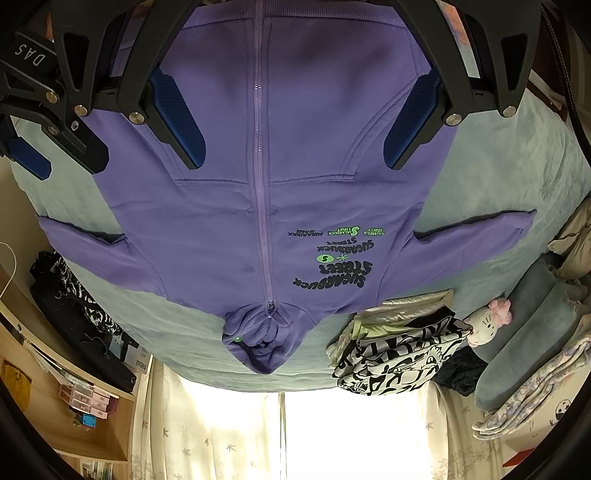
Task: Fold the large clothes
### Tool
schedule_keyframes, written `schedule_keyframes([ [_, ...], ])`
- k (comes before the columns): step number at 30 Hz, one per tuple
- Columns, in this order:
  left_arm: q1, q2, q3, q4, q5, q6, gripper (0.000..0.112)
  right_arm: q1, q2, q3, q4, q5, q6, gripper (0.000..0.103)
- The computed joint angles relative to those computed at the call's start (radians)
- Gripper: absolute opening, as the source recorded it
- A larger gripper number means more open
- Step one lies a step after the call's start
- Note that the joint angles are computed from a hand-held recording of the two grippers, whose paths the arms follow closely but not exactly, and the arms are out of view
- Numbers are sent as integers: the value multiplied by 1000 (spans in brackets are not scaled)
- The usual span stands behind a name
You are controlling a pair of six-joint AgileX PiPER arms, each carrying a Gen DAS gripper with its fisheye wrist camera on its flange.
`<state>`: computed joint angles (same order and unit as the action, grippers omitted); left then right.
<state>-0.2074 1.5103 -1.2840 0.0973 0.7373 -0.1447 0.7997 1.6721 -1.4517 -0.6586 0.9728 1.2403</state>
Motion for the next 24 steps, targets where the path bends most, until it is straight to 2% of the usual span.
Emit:
schedule_keyframes([
  [8, -8, -20, 25, 10, -5, -6, 91, 1, -7, 12, 14, -21, 6, 103],
  [24, -34, 62, -91, -10, 95, 27, 89, -19, -20, 23, 36, -56, -36, 103],
])
